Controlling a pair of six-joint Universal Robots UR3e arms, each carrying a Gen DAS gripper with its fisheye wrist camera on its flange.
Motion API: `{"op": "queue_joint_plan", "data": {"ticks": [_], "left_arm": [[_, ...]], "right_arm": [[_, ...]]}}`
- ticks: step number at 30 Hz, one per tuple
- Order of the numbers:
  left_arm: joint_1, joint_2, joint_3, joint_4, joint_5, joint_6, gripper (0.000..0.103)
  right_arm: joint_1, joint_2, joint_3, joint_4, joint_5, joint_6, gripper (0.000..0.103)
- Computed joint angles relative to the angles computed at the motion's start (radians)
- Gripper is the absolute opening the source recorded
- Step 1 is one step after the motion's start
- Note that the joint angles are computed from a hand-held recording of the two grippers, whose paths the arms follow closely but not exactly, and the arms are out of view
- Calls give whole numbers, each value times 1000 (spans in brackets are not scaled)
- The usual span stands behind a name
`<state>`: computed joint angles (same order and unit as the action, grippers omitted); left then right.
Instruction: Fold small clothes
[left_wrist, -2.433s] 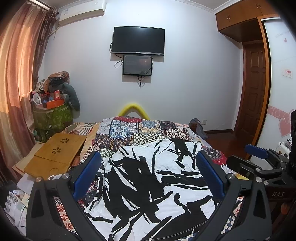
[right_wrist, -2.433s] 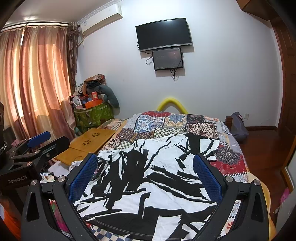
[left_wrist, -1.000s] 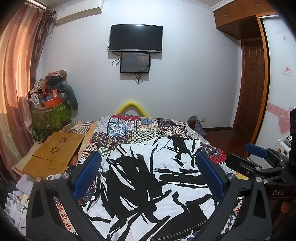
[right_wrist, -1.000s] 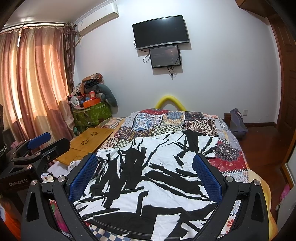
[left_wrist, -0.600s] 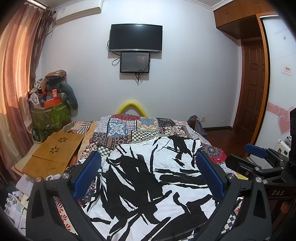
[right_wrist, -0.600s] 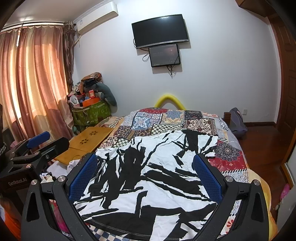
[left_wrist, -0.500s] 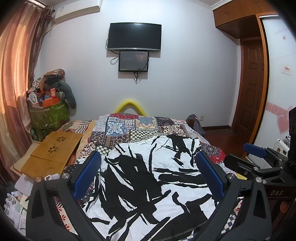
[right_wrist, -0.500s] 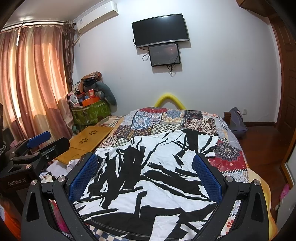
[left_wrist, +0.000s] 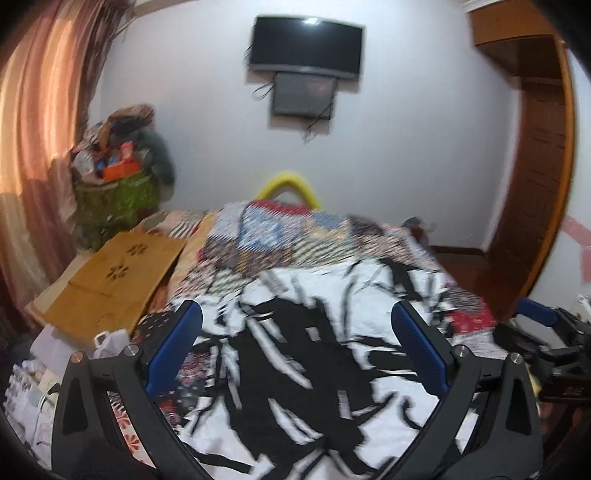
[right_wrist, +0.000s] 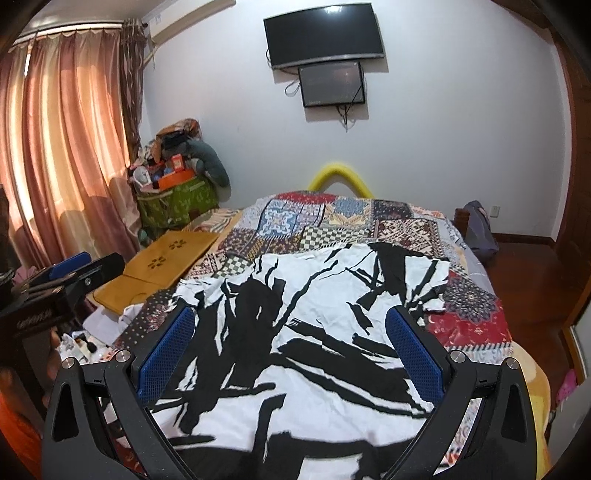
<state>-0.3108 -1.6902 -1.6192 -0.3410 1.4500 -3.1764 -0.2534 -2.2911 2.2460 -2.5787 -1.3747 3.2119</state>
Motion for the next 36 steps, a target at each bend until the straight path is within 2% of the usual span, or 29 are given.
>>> {"op": "queue_joint_plan", "data": {"ticks": [9,14,17,18,20,24,27,32,36], "left_arm": [[131,-298,318,-237,-16,23,103],[170,-447,469,-346,-22,59,103],[195,-511,523,-403,-53,84,92],[200,-518,528,-419,-57,90,92],[212,-542,548,-456,-73,91,89],[244,-624,636,-556,-134,69,87],[261,-683,717,-628,-179,51,85],[280,-781,865,-767,-280,36,74],[301,-868,987,-869,-397,29,72]], "right_arm": [[4,381,-132,-169,55,-31,103],[63,608,-297,-164,28,-80,89],[80,724,-404,-110,47,-119,79],[80,752,-428,-96,58,-130,78],[90,832,-507,-47,74,-152,65],[103,971,-637,40,105,-176,57],[129,1082,-750,101,84,-201,50],[147,1189,-859,195,83,-239,32],[158,1243,-911,245,78,-266,29]]}}
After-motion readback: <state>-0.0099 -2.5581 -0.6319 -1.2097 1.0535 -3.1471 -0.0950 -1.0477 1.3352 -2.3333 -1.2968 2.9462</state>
